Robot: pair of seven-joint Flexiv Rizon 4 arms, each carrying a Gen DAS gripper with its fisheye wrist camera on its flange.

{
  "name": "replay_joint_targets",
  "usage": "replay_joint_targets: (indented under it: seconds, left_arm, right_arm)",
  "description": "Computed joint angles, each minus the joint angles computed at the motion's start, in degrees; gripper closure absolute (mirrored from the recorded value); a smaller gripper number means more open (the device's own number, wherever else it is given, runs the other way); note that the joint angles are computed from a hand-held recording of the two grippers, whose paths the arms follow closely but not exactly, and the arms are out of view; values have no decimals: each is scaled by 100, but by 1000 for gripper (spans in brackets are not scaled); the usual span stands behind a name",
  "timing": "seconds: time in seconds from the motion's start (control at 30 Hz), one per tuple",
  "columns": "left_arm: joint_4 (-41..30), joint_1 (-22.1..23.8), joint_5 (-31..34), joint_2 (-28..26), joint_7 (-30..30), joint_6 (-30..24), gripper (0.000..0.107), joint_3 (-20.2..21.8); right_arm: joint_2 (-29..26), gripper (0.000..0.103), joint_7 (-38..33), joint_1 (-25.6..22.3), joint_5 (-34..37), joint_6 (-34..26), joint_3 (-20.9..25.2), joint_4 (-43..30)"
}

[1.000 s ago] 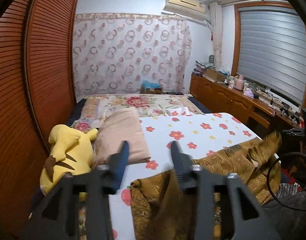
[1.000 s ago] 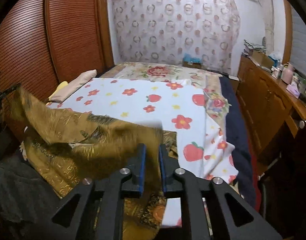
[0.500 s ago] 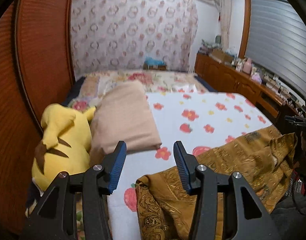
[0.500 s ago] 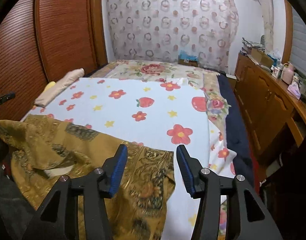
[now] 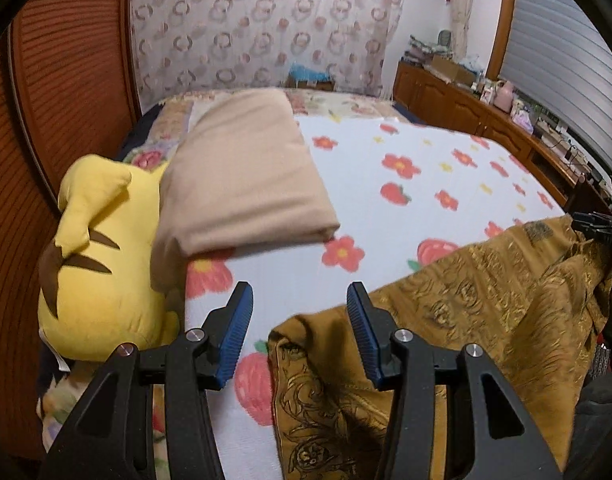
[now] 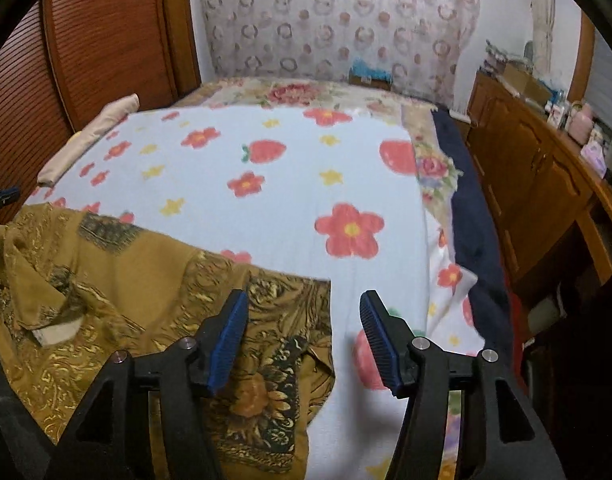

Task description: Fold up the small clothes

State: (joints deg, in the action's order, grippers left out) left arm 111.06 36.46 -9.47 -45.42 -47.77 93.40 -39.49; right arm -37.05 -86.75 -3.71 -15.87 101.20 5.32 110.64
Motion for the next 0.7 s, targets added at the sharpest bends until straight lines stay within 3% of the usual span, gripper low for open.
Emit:
replay_joint_targets:
  seconds: [0.17, 0.5, 0.57, 0.63, 0.67, 0.7]
  left_arm:
    - [-89, -294, -229, 90, 136, -510, 57, 408]
    - [139, -218, -558, 186, 602, -492, 57, 255]
    - [194, -56, -615, 190, 758, -647, 71, 67]
    - [263, 99, -715, 206, 931, -767, 80, -124]
    - [305, 173, -748, 210, 1037, -777, 92, -223]
    - [334, 191, -782, 227, 1097, -757, 94, -259]
  right_arm:
    - [-94, 43, -29, -274, -54, -408, 374, -176]
    - [-140, 43, -243, -374, 91, -587, 516, -333]
    - [-159, 43, -289, -389, 124, -572, 552, -336]
    - [-218, 55, -410, -544, 109, -528, 772, -331]
    - [-237, 63, -496, -663, 83, -531, 930, -322]
    - [-239, 76, -551, -710, 75, -520, 996, -300]
